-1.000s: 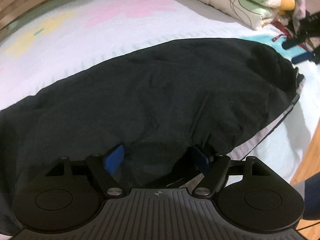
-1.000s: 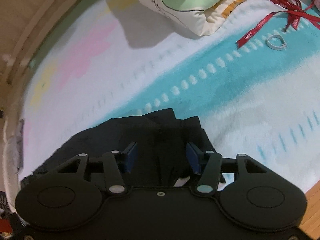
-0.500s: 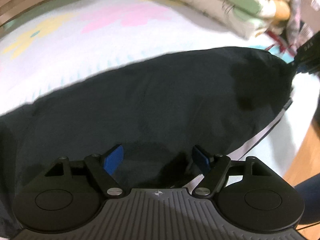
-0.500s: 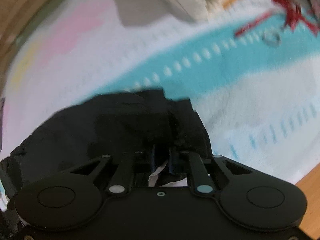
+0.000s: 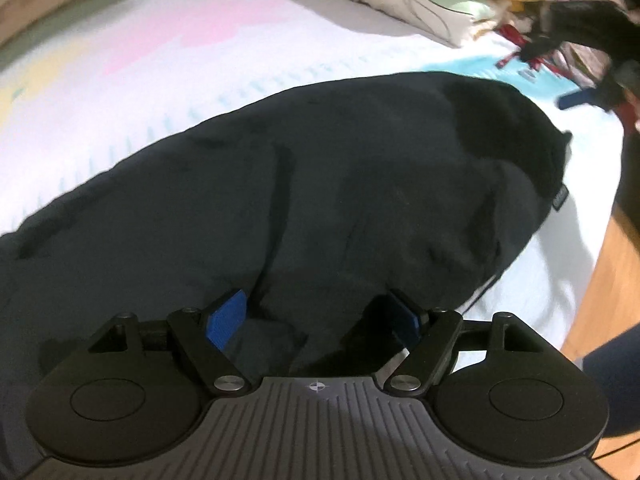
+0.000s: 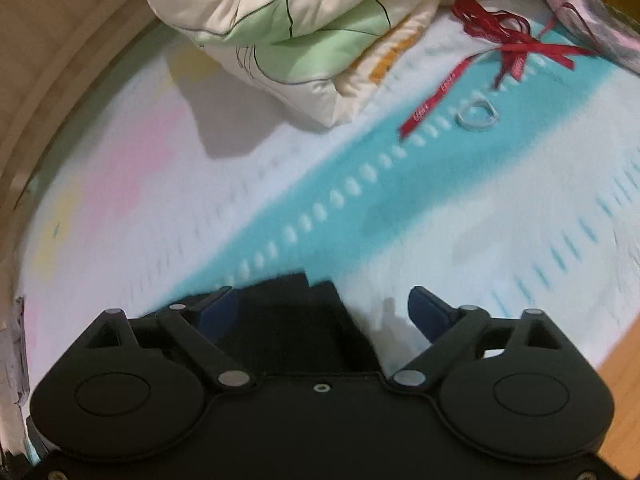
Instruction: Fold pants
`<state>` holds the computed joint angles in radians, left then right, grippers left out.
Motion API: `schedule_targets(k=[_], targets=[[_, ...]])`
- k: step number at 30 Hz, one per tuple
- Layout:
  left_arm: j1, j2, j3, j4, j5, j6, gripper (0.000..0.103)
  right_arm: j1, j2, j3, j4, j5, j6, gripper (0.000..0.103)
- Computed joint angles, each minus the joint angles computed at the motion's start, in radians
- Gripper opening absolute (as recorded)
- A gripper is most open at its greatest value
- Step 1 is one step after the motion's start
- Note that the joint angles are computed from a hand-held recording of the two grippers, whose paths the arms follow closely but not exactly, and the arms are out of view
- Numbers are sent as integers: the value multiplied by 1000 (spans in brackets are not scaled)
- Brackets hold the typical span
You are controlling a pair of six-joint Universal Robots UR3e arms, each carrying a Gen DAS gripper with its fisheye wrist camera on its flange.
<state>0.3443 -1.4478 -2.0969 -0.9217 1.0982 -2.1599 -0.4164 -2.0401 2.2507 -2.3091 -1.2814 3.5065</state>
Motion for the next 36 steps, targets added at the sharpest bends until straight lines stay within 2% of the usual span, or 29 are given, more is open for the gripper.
schedule_targets(k=[2,4,6,7,8,9,11,12,14,17,20,21,25,28,30,31,32,33,34,35,36], targets=[[16,10,-7,-10,-10,7,75,-21,71,7,-49,41,-11,91],[20,7,3,-28,-13,7,75,-34,140,12,-79,80,-35,85],[20,7,4,-28,-11,10,75,-28,206,7,-91,106,-56,73],[24,13,-2,-26,-12,15,75,-29,227,10,-103,124,-67,72],[22,16,-2,-26,-11,12,76,-23,218,29,-128,130,-67,61],[15,15,-4,-17,-10,4,76,-34,212,42,-143,160,-83,43],[-2,10,-9,4,-6,-17,76,-62,192,66,-139,238,-108,33],[2,13,-9,-1,-7,-14,76,-60,183,77,-154,251,-112,23],[8,16,-14,-2,-11,-13,76,-14,128,92,-219,215,-141,20],[2,18,-31,24,-12,-20,77,68,11,115,-304,182,-288,20],[7,24,-39,23,-13,-14,77,66,-139,111,-120,354,-543,17],[8,24,-38,21,-14,-12,77,99,-135,96,-96,365,-578,17],[13,24,-33,9,-17,-4,77,276,11,19,-186,183,-516,17],[16,25,-36,12,-21,-1,77,264,33,20,-186,119,-462,17],[17,24,-39,16,-23,0,77,255,53,14,-167,39,-406,20],[17,24,-42,20,-23,1,77,273,91,1,-177,-41,-360,24],[17,23,-42,21,-24,1,77,330,156,-29,-201,-182,-274,46],[18,22,-43,23,-25,0,77,362,208,-75,-157,-305,-194,57],[19,22,-45,25,-26,-1,77,353,218,-88,-117,-348,-139,59],[18,26,-48,24,-26,-3,77,307,190,-59,-125,-308,-115,59],[18,27,-49,26,-26,-3,77,231,125,-4,-131,-212,-123,60]])
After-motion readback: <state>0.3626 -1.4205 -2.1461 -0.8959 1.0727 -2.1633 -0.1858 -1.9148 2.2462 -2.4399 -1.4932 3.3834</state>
